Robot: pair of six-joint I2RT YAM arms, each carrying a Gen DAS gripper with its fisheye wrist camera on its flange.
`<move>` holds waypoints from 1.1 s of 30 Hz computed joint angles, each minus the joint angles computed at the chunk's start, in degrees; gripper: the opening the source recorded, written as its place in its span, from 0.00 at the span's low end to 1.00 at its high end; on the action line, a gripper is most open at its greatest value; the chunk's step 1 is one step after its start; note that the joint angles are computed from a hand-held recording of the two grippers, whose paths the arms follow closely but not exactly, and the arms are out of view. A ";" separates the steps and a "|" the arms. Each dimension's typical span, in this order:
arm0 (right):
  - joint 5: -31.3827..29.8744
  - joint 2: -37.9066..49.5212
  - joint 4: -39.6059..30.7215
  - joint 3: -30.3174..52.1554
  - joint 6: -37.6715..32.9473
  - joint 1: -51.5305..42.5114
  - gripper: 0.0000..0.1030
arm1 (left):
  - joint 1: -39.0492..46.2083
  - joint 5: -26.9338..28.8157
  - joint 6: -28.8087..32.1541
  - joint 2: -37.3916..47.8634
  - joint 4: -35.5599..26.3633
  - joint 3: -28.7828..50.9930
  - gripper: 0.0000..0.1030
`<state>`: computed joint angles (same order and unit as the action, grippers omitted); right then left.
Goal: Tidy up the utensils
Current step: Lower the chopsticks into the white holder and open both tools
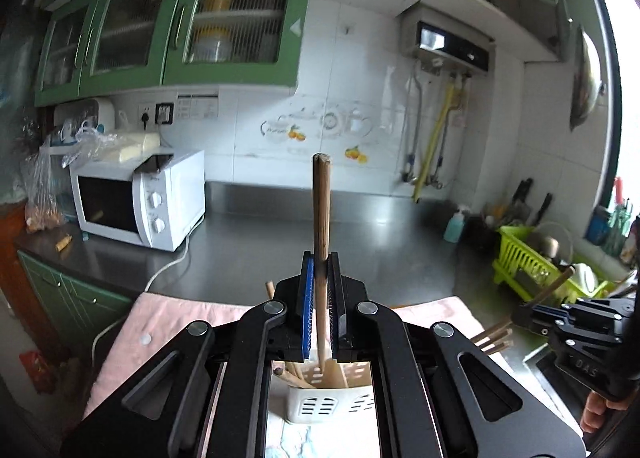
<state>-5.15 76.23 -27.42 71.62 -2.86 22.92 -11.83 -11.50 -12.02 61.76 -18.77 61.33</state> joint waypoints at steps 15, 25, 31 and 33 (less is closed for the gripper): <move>1.14 4.32 3.26 -2.34 1.57 1.22 0.14 | 2.28 2.79 0.69 -1.55 0.25 -5.86 0.30; 4.20 -7.49 4.85 -12.04 2.85 3.40 0.36 | -2.94 -3.24 -1.02 -16.72 -5.74 -12.75 0.78; 9.17 -17.19 5.01 -20.66 4.79 8.10 0.54 | -10.43 -11.08 -3.04 -27.66 -13.23 -17.14 0.95; 11.58 -21.21 4.98 -24.12 5.87 10.55 0.59 | -12.83 -12.80 -4.06 -30.22 -16.38 -17.98 0.95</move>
